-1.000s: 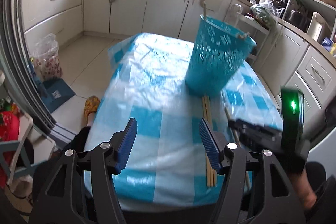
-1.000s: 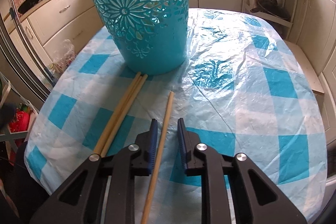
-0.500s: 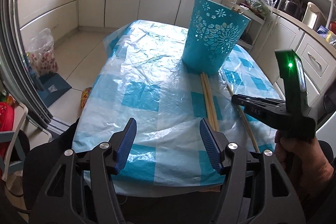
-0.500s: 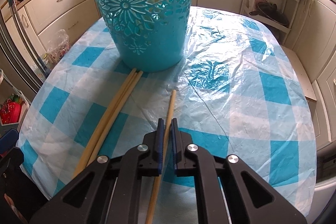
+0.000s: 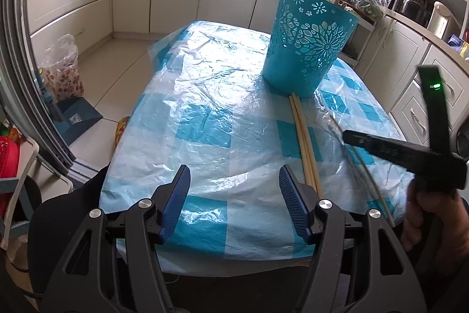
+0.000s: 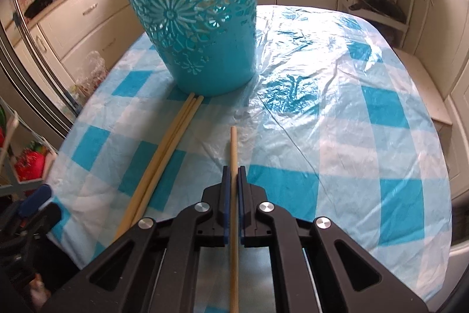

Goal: Organize utensils
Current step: 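Close the right tool on the loose wooden chopstick, then lift the chopstick over the teal basket and open the right tool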

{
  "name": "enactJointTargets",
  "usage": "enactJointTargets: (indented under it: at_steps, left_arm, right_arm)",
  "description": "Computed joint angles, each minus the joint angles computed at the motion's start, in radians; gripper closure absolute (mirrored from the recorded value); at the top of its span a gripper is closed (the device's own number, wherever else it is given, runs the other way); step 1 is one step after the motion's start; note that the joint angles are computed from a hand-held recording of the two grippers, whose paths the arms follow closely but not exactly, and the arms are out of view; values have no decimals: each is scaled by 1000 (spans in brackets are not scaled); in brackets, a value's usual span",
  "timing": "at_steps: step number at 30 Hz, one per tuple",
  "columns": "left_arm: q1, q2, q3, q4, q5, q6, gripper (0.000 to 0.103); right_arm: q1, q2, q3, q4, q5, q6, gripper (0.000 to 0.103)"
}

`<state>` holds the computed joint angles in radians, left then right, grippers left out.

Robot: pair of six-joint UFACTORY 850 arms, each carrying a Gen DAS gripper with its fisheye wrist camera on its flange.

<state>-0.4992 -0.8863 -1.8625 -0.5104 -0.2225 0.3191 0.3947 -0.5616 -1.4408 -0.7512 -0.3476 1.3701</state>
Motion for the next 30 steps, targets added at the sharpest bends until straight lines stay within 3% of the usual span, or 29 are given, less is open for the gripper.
enactJointTargets:
  at_steps: [9,13,16,23,26,30]
  left_arm:
    - [-1,-8,1,-17,7,23,43]
    - [-2,-19,-12,15,-3,-15,43]
    - [-5,-22,-15,20,0,-20,43]
    - [-7,-34,-28,50,10,-55,41]
    - [-4,-46,-44,60,-1,-74,40]
    - [0,-56,-59,53,4,-75,40]
  right_arm:
    - [-5,134,119,-305,103,377,98]
    - [-15,186,135,-566,126,651,98]
    - [-30,209,117,-851,131,925,98]
    - [-65,117,-77,-1256,73,1280,98]
    - [-76,43,-192,-1298,28,1299,98]
    - [-98,-62,-345,-1225,17,1226,98]
